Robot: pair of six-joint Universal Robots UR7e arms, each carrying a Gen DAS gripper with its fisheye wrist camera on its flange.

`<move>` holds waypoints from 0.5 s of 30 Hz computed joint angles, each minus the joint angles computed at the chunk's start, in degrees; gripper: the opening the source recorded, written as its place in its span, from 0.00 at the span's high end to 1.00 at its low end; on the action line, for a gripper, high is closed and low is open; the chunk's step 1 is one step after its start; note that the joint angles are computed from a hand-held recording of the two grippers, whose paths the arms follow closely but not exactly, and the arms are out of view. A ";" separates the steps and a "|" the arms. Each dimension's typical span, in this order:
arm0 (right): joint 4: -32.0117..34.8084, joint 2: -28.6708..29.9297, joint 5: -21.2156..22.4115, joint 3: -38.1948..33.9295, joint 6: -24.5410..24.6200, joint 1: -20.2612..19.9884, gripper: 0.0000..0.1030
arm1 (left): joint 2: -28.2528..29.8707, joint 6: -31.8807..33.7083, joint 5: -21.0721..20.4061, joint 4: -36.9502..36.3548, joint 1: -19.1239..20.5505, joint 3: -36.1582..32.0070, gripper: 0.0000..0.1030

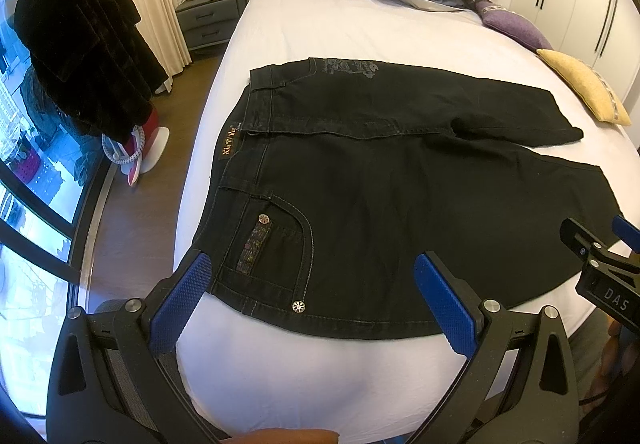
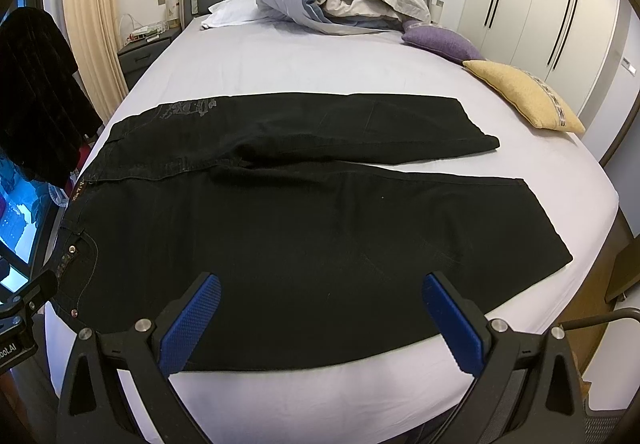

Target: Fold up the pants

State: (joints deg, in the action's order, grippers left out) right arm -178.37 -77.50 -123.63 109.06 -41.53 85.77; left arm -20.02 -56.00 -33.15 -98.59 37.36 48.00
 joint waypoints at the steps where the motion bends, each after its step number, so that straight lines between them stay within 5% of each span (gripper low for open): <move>1: -0.02 -0.01 -0.02 0.09 0.04 -0.01 0.00 | -0.02 0.02 -0.03 -0.06 0.00 0.02 0.00; 15: -0.25 -0.11 0.02 0.58 0.03 -0.23 0.00 | -0.02 -0.04 -0.10 0.09 -0.01 -0.02 0.00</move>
State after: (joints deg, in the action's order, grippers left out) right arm -178.62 -77.61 -123.61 109.64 -41.50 85.54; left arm -20.04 -56.05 -33.25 -98.51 37.35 47.98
